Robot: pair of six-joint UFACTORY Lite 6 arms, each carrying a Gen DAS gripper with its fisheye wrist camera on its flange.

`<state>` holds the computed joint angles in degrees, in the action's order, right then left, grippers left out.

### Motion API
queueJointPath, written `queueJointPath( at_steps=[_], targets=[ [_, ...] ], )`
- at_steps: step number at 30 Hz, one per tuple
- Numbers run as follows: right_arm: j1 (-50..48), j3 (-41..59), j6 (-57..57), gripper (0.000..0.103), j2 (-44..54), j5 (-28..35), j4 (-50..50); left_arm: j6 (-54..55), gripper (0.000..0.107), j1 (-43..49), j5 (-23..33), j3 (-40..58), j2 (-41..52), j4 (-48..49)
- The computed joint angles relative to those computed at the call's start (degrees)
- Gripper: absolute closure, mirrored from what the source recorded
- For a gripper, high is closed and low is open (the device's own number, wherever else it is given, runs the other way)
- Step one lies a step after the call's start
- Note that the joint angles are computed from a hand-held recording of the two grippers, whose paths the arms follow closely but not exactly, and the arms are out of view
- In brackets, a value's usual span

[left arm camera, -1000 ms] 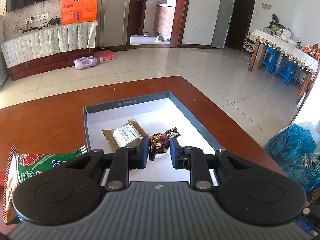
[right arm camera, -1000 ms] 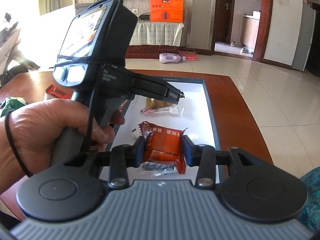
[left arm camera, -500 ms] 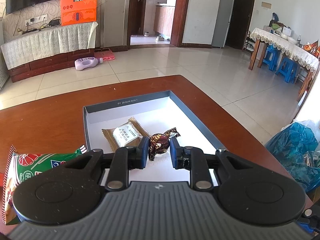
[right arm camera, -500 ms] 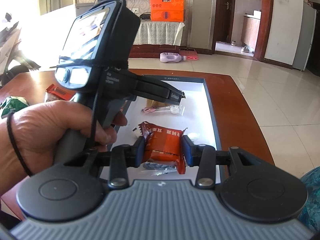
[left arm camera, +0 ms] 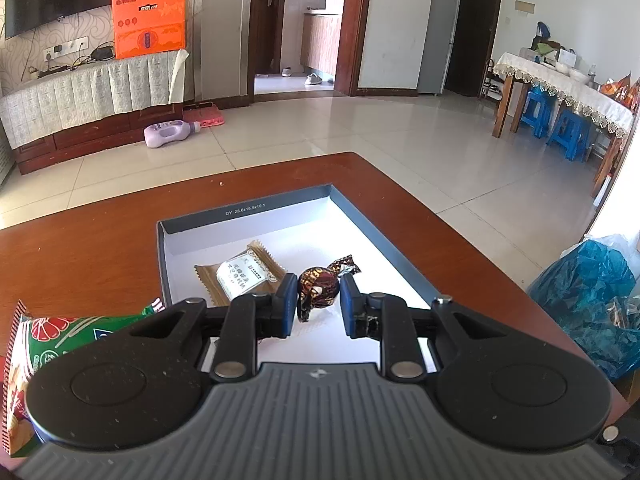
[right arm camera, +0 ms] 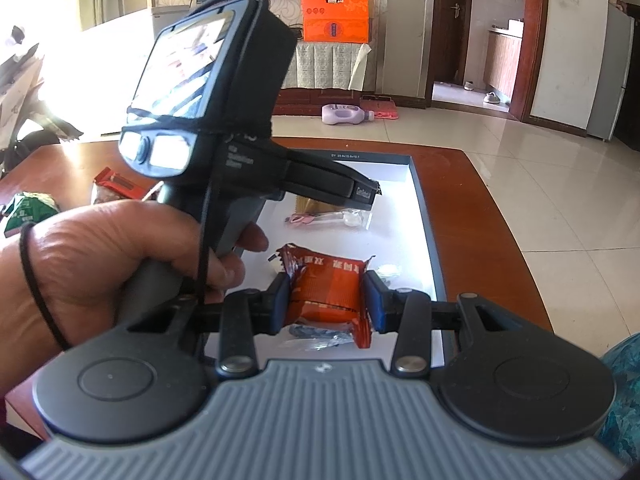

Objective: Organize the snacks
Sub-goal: 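Open the left gripper to drop the candy while the right releases the orange cake, then move the right gripper to the green shrimp chip bag and grasp it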

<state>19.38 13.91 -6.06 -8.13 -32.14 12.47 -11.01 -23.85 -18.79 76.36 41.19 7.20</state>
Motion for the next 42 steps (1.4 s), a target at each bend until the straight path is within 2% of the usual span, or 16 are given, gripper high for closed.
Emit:
queueJointPath(
  at_steps=[10, 14, 22, 30, 34, 37, 40, 42],
  targets=[
    [-0.87, 0.14, 1.13, 0.06, 0.75, -0.45, -1.65, 2.48, 0.079, -0.84, 0.47, 0.7, 0.05, -2.71],
    [-1.34, 0.36, 1.7, 0.06, 1.4, -0.72, -2.57, 3.59, 0.07, -1.11, 0.06, 0.21, -0.34, -3.57],
    [-2.86, 0.79, 3.1, 0.06, 3.25, -2.58, -4.16, 4.66, 0.061, -0.38, -1.68, -4.53, -4.54, -4.54],
    [-4.32, 4.68, 5.47, 0.06, 10.01, -5.23, -4.22, -0.4, 0.056, 5.76, -5.22, -19.21, -18.23, 4.09],
    [-4.71, 7.89, 7.67, 0.06, 14.48, -6.69, -4.88, -5.47, 0.053, 10.91, -5.55, -27.26, -27.46, 11.74],
    [-4.0, 10.84, 7.64, 0.059, 17.93, -6.7, -2.9, -11.38, 0.049, 16.3, -6.12, -33.33, -35.57, 20.59],
    [-3.15, 12.96, 7.58, 0.05, 20.08, -6.69, -0.45, -20.13, 0.046, 23.36, -7.34, -39.51, -43.57, 32.76],
    [-2.3, 13.71, 7.57, 0.052, 20.69, -6.85, 1.07, -25.3, 0.046, 28.13, -8.1, -42.83, -48.03, 40.37]
  ],
)
